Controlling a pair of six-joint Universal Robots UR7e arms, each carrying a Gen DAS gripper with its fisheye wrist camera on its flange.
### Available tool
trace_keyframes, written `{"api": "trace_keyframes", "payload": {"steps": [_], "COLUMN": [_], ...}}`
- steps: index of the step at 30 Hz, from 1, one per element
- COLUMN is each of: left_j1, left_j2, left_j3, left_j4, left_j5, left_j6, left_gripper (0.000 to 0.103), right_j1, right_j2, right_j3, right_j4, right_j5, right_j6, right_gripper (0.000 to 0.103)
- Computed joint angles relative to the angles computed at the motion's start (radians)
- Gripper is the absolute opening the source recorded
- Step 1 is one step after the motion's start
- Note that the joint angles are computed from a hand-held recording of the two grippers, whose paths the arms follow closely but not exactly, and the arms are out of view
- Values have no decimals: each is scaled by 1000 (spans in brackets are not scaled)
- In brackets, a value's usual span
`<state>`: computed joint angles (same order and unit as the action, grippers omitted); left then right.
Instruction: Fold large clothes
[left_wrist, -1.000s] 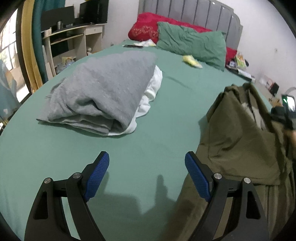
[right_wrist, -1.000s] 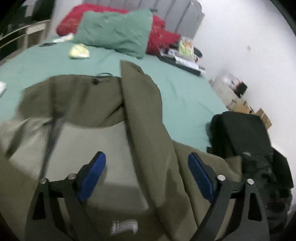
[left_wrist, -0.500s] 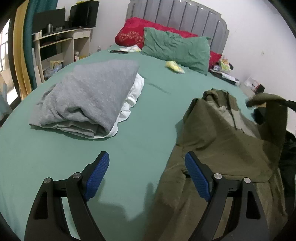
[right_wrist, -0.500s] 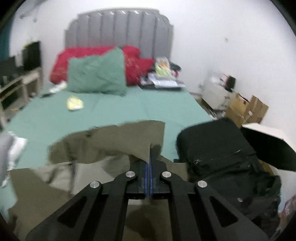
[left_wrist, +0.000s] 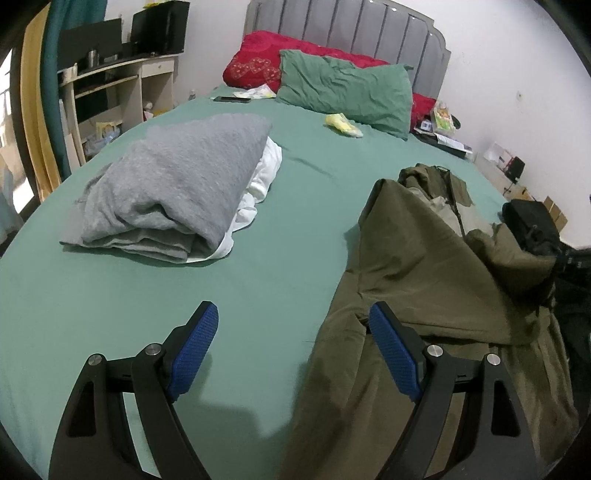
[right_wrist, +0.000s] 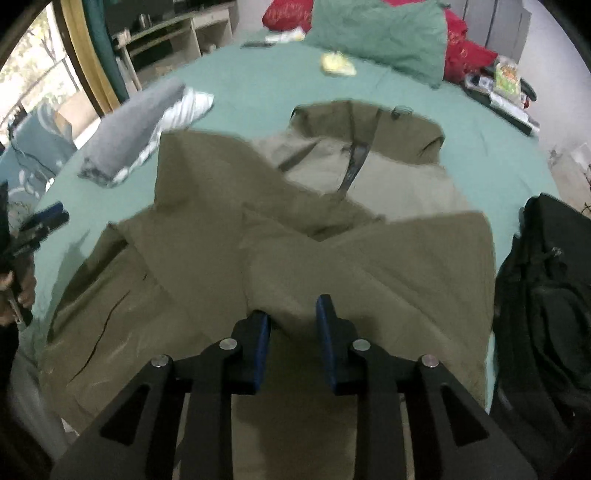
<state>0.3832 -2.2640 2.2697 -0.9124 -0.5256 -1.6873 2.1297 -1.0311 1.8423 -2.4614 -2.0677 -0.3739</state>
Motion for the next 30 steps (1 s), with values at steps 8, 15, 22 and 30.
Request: {"api": "trace_keyframes", "payload": {"steps": [8, 15, 22, 30], "left_j1": [98, 109, 59, 60], "left_j2": [-4, 20, 15, 32], "left_j3": [14, 33, 30, 25], "left_j4": [-200, -242, -171, -167], "left_j5": [7, -11, -23, -17], "left_j6": [141, 186, 124, 119], "left_gripper": [87, 87, 87, 87], "right_j1": [78, 99, 54, -85], "right_j2": [182, 421, 177, -59], "right_j3": [-61, -24, -54, -65], "right_j4": [-410, -891, -858, -120], "right_j5": [-243, -397, -142, -175], "right_j6": [-351, -901, -256, 104], "right_gripper": [52, 56, 1, 12]}}
